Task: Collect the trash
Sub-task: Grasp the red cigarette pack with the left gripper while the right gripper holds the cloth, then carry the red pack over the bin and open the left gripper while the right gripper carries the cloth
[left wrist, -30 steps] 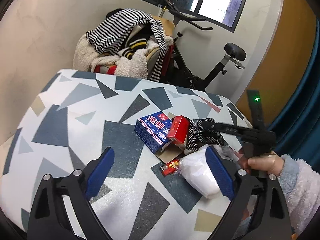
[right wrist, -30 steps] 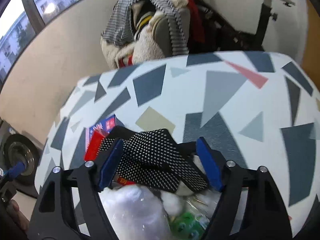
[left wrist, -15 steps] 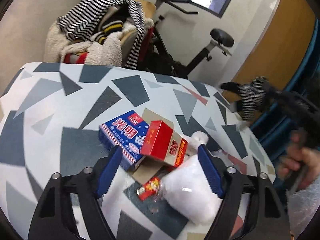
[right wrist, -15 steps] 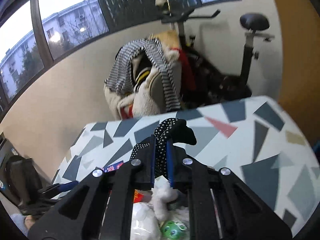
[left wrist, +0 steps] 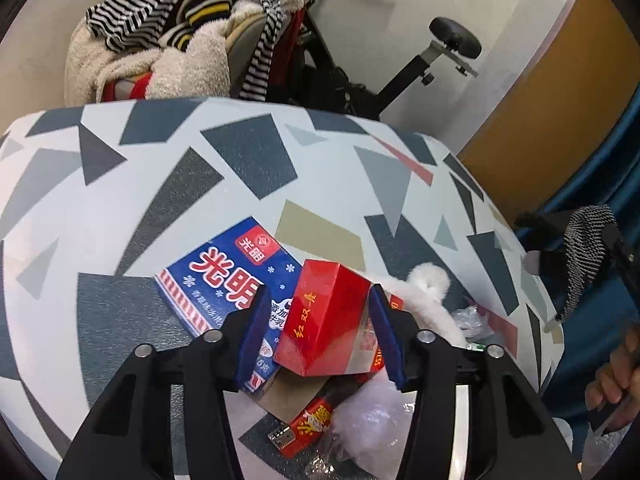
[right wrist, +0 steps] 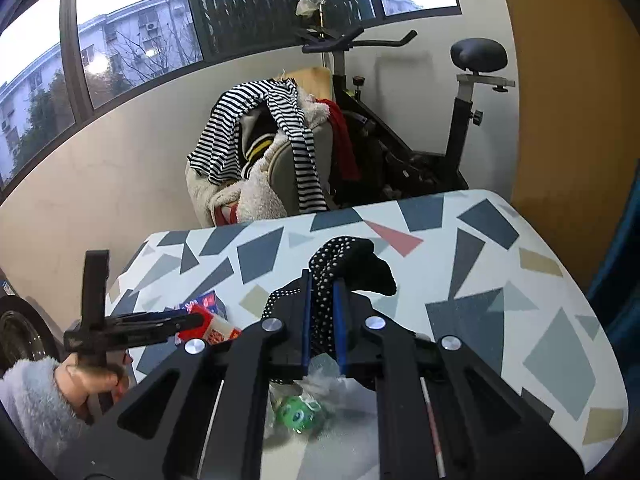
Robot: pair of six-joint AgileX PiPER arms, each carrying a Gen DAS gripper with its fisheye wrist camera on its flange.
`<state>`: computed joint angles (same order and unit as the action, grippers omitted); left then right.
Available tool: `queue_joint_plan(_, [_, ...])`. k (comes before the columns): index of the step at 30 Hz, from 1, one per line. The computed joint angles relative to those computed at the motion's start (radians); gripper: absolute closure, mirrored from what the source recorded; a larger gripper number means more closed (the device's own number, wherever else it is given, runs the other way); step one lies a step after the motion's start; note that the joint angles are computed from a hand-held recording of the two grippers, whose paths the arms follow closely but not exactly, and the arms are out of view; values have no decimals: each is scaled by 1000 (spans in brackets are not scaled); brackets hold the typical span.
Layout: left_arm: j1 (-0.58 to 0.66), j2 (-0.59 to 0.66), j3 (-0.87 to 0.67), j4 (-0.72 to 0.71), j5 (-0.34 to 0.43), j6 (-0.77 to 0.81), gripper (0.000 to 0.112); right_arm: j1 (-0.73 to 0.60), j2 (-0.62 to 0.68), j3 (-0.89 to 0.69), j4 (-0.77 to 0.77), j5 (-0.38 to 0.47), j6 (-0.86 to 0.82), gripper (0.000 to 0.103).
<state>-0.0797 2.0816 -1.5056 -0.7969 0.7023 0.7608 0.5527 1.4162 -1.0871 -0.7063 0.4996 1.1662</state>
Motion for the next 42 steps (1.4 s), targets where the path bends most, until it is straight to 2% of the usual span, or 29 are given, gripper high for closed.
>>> queue_joint_plan(2, [1, 9, -3, -33, 12, 34, 73, 4, -18, 19, 0, -5, -1, 90])
queue_joint_plan(4, [-9, -7, 15, -26, -9, 43, 80, 12, -32, 25, -6, 2, -3, 90])
queue_joint_plan(7, [-15, -77, 76, -55, -32, 89, 85, 37, -45, 36, -44, 16, 30, 90])
queue_joint_plan(11, [6, -217, 173, -146, -41, 184, 86, 67, -69, 50, -83, 29, 82, 90])
queue_joint_plan(17, [29, -422, 279, -155, -8, 201, 87, 144, -122, 52, -114, 91, 109, 90])
queue_joint_plan(22, [80, -617, 416, -143, 54, 216, 87, 247, -164, 57, -156, 177, 158, 90])
queue_joint_plan(32, [282, -1024, 815, -169, 234, 357, 87, 523, -223, 87, -227, 380, 277, 90])
queue_joint_plan(35, [334, -1119, 928, -154, 287, 398, 87, 597, -224, 102, -242, 425, 324, 90])
queue_joint_plan(38, [350, -1194, 1027, -119, 304, 418, 87, 645, -220, 104, -245, 453, 348, 90])
queue_joint_plan(42, [373, -1230, 1127, -91, 326, 458, 87, 720, -217, 112, -241, 493, 379, 90])
